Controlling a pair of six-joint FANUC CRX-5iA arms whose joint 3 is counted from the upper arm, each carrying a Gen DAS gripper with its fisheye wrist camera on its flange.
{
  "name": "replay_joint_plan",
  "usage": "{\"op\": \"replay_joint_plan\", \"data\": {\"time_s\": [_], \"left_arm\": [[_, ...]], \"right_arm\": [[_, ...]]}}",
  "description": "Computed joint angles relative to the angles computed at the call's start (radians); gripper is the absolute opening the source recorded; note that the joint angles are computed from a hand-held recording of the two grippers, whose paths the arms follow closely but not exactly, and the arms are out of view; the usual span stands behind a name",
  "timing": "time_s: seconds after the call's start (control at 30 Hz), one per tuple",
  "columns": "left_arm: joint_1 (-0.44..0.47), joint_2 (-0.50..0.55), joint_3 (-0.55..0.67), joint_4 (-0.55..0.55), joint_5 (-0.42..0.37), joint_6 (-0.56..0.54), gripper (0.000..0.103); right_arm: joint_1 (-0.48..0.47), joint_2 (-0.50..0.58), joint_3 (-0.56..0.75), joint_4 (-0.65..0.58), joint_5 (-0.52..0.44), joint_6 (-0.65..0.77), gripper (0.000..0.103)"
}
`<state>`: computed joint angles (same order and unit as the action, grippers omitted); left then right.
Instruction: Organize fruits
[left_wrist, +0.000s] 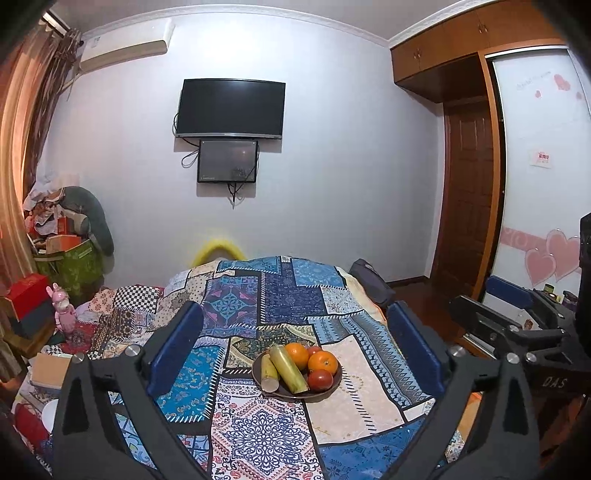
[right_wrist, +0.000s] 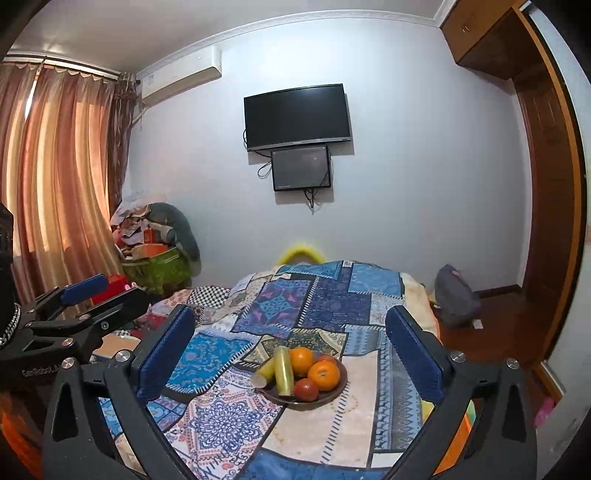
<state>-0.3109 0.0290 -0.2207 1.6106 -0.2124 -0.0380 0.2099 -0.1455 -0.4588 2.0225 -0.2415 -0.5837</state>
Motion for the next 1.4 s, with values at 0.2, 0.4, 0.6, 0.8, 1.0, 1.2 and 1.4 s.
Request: {"op": "replay_joint_plan", "data": {"time_s": [0.2,0.4,0.6,0.8,1.0,1.2,1.4], "left_arm": [[-0.003,0.001,0.001,0.020,0.001,-0.015,0.102],[-0.001,0.000,0.002,0.003,0.002,0.001,0.103],[-0.010,-0.001,0.001,0.012,0.016,-0.009,0.103],[-0.017,-0.001,-0.001,0.023,0.029,-0.022,0.103],[-0.005,0.004,0.004,-0.009,0.011,0.007,0.103],[0.016,0.007,0.009,-0.058,-0.021,0.061,0.103],[0.011,0.005,0.005,-0.040,-0.010,0.043,0.103]], "right_arm": [[-0.009,-0.011,-0.008,0.040,0.001,-0.030,0.103],[0.002,-0.014,-0.013,0.031,-0.015,-0.023,0.103],[0.015,-0.018,-0.018,0.016,-0.035,-0.007,0.103],[0.025,-0.021,-0.018,-0.004,-0.052,0.012,0.103],[0.032,-0.021,-0.018,-0.017,-0.064,0.022,0.103],[0.044,-0.021,-0.020,-0.036,-0.087,0.040,0.103],[0.051,-0.020,-0.022,-0.053,-0.098,0.058,0.103]]}}
